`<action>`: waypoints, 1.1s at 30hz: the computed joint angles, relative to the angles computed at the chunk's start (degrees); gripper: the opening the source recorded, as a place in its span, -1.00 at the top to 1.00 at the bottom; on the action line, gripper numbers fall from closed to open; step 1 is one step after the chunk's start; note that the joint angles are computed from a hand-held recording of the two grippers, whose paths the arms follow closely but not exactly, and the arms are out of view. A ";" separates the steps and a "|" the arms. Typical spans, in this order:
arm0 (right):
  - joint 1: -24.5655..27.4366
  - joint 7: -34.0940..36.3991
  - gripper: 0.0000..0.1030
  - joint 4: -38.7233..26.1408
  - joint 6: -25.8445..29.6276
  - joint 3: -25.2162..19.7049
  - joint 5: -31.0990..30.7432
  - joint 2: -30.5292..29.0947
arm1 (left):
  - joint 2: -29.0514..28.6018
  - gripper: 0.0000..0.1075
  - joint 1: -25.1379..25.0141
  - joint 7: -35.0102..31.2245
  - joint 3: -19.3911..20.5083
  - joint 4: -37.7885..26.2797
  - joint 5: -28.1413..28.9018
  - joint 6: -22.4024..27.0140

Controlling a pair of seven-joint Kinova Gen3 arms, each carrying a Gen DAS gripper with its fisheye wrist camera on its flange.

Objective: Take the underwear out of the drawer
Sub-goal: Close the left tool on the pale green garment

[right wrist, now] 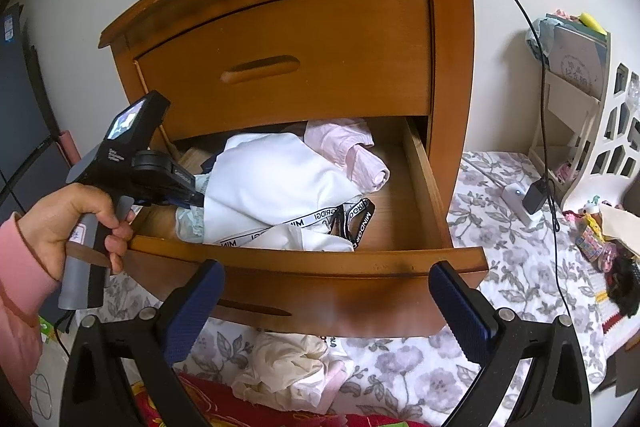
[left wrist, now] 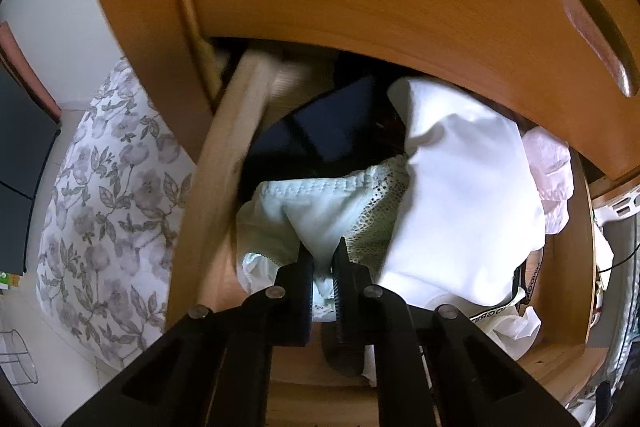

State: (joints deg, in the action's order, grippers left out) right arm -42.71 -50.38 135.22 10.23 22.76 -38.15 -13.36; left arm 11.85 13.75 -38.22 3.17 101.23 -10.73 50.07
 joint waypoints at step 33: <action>15.30 -17.55 -1.00 -0.71 5.50 -17.04 15.67 -5.72 | -17.18 0.92 -1.96 1.04 4.50 12.56 0.95 -16.16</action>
